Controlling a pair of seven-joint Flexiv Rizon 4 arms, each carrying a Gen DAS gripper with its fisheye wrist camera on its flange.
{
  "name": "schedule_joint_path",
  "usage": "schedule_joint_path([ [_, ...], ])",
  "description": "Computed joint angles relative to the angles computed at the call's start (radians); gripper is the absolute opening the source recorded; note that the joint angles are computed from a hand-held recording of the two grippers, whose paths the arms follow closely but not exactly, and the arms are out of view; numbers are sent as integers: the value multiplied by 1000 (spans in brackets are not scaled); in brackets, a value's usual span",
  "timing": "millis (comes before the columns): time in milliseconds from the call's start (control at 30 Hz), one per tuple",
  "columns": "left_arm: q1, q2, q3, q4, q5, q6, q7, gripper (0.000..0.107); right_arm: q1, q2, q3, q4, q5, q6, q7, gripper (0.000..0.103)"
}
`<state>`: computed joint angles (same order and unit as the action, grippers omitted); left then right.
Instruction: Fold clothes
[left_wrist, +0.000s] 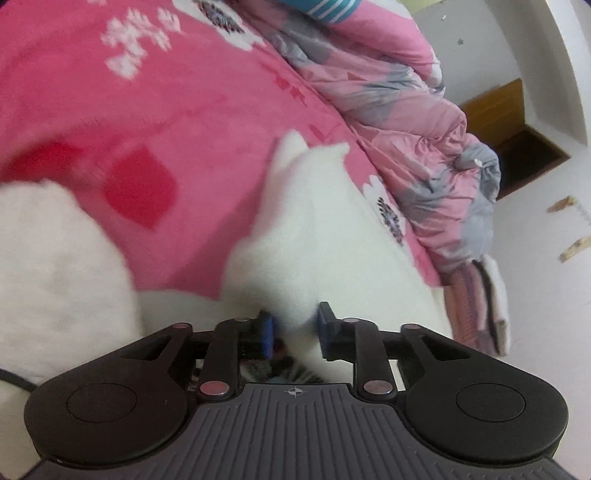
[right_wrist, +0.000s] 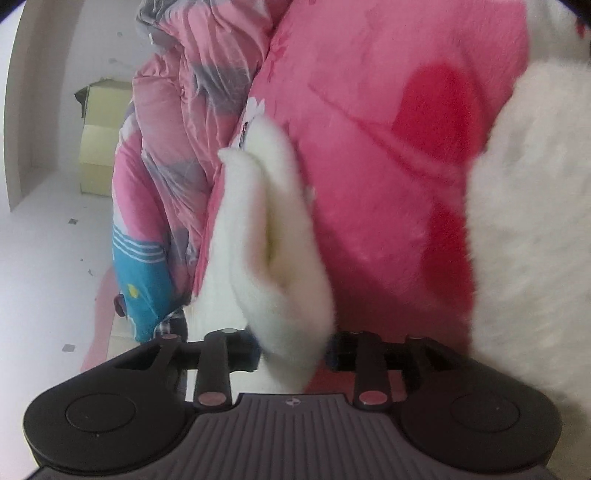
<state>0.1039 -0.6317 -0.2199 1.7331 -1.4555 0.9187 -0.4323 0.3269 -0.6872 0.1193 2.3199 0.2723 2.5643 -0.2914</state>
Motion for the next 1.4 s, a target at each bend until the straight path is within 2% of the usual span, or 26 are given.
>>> schedule_joint_path([
  [33,-2,16,5,7,-18,27,34,29,34,53,-18,22,63,-59,-64,46],
  [100,-8,45,16,16,-59,78,105,40,166,153,-123,64,198,-171,-177,49],
  [133,-12,58,22,19,-81,103,142,44,235,203,-171,67,300,-234,-275,49],
  [200,-27,67,22,-1,-150,149,224,53,375,309,-275,22,592,-369,-601,49],
  [300,-59,46,22,-69,-211,193,307,57,562,353,-517,-110,888,-475,-1089,49],
  [333,-69,26,21,-102,-188,199,299,57,616,344,-598,-142,916,-499,-1187,49],
  [367,-77,3,18,-136,-149,202,278,57,672,324,-679,-155,893,-518,-1220,49],
  [400,-85,-23,15,-173,-88,206,250,57,703,294,-732,-161,807,-539,-1187,49],
  [467,-102,-81,11,-251,63,213,186,57,681,215,-751,-143,495,-518,-995,49],
  [500,-115,-114,16,-296,142,213,154,57,644,183,-741,-152,358,-503,-941,49],
  [533,-126,-140,16,-328,199,216,140,57,596,161,-711,-187,274,-501,-952,48],
  [600,-144,-202,29,-413,328,187,87,57,487,126,-631,-277,141,-513,-1019,48],
  [667,-154,-261,36,-496,428,148,36,57,347,88,-519,-365,-11,-536,-1068,48],
  [700,-158,-290,40,-541,473,127,12,57,285,74,-455,-420,-40,-571,-1119,47],
  [767,-163,-343,40,-620,548,93,-25,57,145,29,-344,-507,-240,-620,-1095,46],
  [900,-155,-412,10,-710,624,95,-56,58,-116,-82,-67,-717,-518,-802,-1156,43],
  [1000,-134,-446,-25,-748,658,78,-81,58,-232,-184,99,-874,-629,-958,-1230,40],
  [1100,-101,-462,-75,-750,673,62,-97,58,-290,-275,234,-1011,-647,-1097,-1356,33],
  [1200,-65,-463,-137,-729,679,75,-85,58,-272,-306,234,-1065,-636,-1135,-1414,26],
  [1367,-27,-465,-205,-701,657,87,-53,58,-252,-332,235,-1127,-596,-1199,-1489,26],
  [1400,-24,-467,-210,-703,653,84,-51,58,-246,-332,231,-1132,-590,-1211,-1503,22],
])
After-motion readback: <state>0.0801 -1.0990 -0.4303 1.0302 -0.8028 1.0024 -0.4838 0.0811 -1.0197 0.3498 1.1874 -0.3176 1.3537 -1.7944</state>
